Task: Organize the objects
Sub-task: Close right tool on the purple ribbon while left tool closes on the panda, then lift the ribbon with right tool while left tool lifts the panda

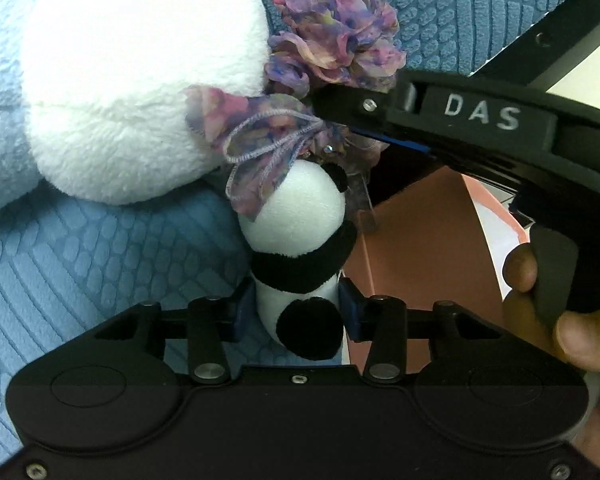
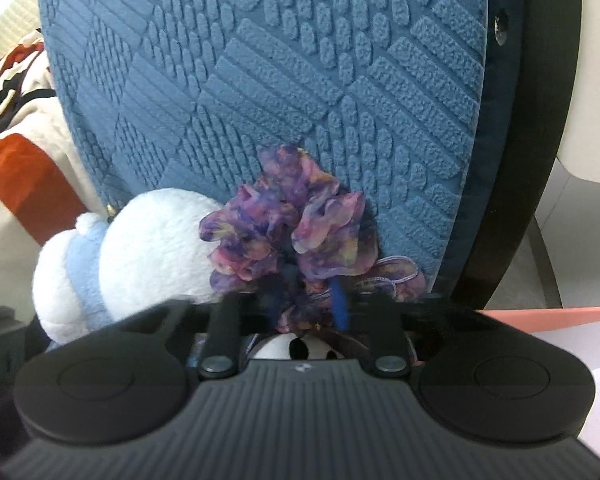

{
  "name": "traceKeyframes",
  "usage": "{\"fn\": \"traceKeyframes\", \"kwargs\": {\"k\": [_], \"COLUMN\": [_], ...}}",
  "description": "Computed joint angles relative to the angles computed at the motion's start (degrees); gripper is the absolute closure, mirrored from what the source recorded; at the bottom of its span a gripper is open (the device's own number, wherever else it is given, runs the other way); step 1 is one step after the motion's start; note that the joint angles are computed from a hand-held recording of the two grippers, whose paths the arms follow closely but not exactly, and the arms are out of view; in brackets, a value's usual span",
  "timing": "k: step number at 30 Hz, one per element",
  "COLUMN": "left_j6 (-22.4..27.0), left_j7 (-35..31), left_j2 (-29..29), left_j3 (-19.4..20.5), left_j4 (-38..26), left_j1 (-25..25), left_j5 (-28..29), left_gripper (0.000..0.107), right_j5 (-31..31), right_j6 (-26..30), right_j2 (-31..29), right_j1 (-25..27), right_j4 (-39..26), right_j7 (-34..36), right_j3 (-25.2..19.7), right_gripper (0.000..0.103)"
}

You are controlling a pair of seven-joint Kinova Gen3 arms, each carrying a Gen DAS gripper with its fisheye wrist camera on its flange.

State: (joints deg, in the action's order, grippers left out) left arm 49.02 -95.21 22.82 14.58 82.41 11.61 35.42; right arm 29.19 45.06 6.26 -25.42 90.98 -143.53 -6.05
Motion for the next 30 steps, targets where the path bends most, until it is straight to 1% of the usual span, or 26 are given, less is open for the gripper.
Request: {"fn": "traceKeyframes", "kwargs": {"k": [1, 3, 6, 9, 17, 19, 23, 27, 30], "left_j6": [0.2, 0.8, 2.1, 3.5, 4.5, 5.3, 7.0, 6.8, 6.1], "left_j7": [0.2, 0.4, 1.2, 1.1, 2.3, 3.0, -0.4, 0.3, 2.9], "left_j2": [-0.1, -0.3, -1.1, -2.8, -9.5, -11.7, -15.4, -17.6, -17.3], "left_j3": [0.0, -0.1, -0.7, -1.1, -3.5, -4.4, -6.4, -8.0, -7.8], "left_j4": [0.0, -0.2, -0.5, 0.1, 6.3, 8.0, 11.2, 11.9, 11.2], "left_j1": [0.0, -0.1, 0.1, -0.4, -1.7, -1.8, -5.4, -5.8, -4.8], "left_j5": [0.0, -0.1, -1.2, -1.7, -2.1, -2.4, -0.7, -1.4, -2.8], "left_gripper": [0.066, 0.067, 0.067, 0.068, 0.068, 0.068, 0.068, 0.068, 0.068], "right_j5": [0.6, 1.3, 1.9, 2.5, 3.9, 4.1, 5.8, 7.0, 8.1], "right_j6": [0.1, 0.2, 0.1, 0.2, 0.9, 1.0, 2.7, 5.4, 7.8], "right_j2": [0.0, -0.3, -1.0, -1.7, -3.2, -4.5, -5.3, -6.4, -6.6], "right_j1": [-0.2, -0.5, -0.5, -0.6, -1.5, -1.5, -2.5, -3.9, -5.5], "right_j4": [0.1, 0.5, 0.9, 1.1, 1.2, 2.3, 2.9, 3.4, 3.5], "right_j7": [-0.6, -1.2, -1.9, -2.8, -5.3, -6.3, -9.4, -13.1, -15.5], "right_j3": [0.0, -0.1, -0.3, -0.7, -2.4, -3.0, -4.8, -6.9, -8.5], "right_gripper": [0.094, 0.099, 0.1, 0.1, 0.1, 0.1, 0.1, 0.1, 0.1]}}
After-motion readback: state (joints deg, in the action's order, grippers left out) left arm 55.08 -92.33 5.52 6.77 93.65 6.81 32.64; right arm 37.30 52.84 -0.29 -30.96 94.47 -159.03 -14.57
